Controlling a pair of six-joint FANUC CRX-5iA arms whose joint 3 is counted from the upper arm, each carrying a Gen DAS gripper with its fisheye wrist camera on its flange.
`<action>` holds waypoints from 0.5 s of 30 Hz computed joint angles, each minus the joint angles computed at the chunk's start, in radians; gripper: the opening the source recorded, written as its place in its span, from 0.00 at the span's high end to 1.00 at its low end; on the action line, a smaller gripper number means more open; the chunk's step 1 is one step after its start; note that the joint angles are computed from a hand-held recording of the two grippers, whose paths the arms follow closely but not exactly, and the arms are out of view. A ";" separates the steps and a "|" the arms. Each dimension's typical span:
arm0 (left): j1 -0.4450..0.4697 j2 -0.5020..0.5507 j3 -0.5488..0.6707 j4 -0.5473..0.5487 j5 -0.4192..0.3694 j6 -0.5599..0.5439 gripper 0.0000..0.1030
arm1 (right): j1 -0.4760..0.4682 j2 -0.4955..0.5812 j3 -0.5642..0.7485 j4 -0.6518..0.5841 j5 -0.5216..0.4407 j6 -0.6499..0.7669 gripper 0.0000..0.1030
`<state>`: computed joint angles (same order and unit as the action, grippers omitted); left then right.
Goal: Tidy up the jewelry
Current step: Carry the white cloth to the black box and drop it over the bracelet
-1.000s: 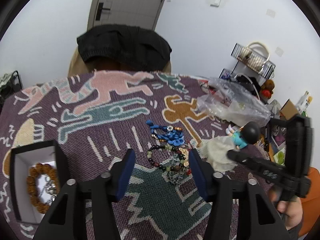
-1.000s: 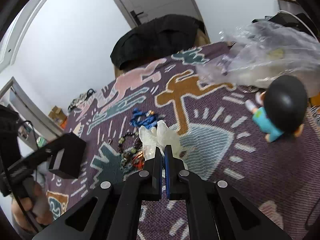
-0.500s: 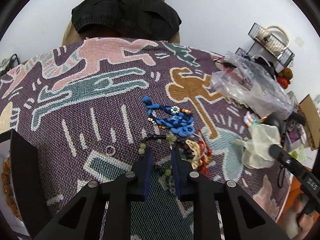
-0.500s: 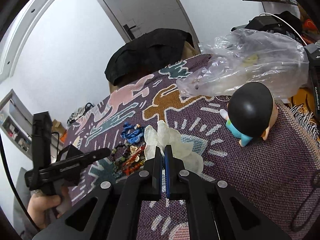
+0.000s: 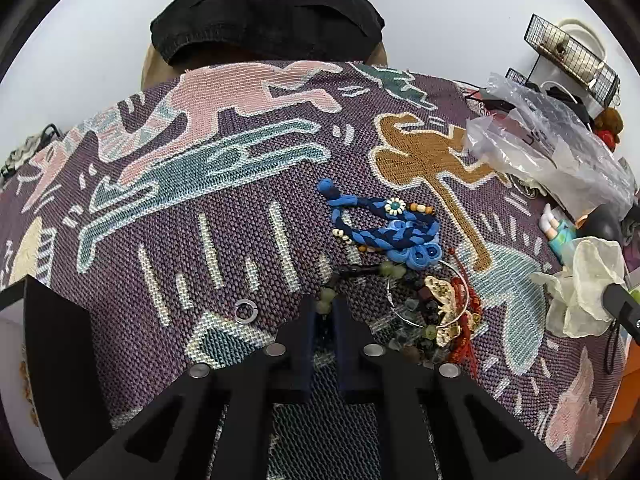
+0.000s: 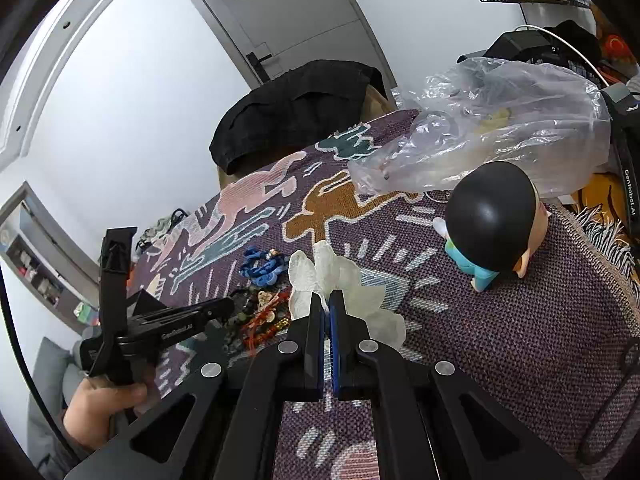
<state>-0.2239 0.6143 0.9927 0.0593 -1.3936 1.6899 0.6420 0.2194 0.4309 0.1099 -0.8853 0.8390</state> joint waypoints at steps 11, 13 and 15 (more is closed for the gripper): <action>0.030 -0.123 -0.129 0.075 0.141 -0.047 0.92 | 0.028 0.007 0.032 0.017 0.010 0.011 0.96; 0.030 -0.142 -0.136 0.074 0.161 -0.058 0.92 | 0.036 0.014 0.048 0.021 0.009 0.016 0.96; 0.033 -0.162 -0.138 0.070 0.178 -0.066 0.92 | 0.044 0.024 0.068 0.023 0.004 0.022 0.96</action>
<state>-0.1907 0.4527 0.8548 0.1298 -1.2152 1.6241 0.6864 0.2431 0.4987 0.1324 -0.8818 0.8611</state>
